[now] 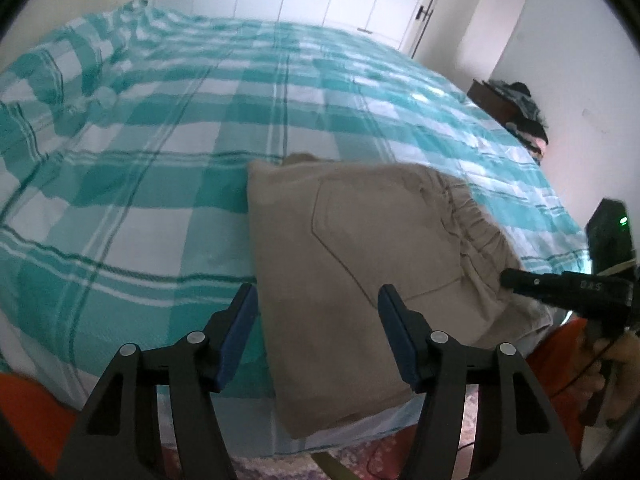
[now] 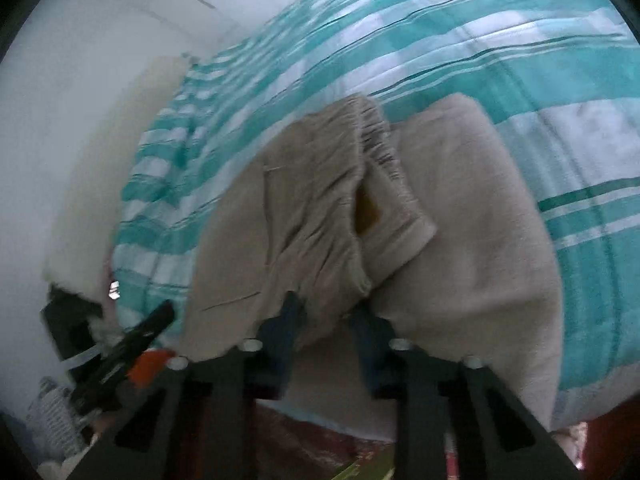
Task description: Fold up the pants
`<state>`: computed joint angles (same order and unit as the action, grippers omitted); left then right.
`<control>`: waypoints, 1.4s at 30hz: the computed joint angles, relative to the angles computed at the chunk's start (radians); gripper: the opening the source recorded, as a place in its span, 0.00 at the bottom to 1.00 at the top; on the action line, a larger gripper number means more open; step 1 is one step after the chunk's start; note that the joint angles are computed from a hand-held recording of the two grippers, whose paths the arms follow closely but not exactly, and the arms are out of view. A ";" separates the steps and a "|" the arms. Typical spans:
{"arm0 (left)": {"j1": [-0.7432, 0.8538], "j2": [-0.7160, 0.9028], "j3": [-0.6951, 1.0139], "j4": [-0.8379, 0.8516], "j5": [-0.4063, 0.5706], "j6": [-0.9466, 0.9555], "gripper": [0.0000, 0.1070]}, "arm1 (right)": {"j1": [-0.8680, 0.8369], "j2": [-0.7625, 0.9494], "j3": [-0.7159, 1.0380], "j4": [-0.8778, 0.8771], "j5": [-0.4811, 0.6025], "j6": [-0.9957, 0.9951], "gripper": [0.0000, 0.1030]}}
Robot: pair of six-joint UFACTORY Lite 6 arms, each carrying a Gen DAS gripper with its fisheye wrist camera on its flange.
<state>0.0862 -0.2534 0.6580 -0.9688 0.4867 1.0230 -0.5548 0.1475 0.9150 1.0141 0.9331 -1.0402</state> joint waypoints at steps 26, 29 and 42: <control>-0.367 0.213 0.048 -0.102 -0.253 0.092 0.65 | -0.144 0.393 0.416 -0.028 0.233 0.077 0.51; -0.366 0.217 0.048 -0.115 -0.252 0.101 0.65 | -0.106 0.432 0.450 -0.024 0.220 0.085 0.58; -0.355 0.224 0.046 -0.141 -0.242 0.125 0.66 | -0.054 0.565 0.635 -0.093 0.292 0.157 0.44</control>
<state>-0.2685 -0.0294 0.7035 -1.1101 0.2452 1.1479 -0.6091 0.7122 1.5501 0.9208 1.2255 -0.8830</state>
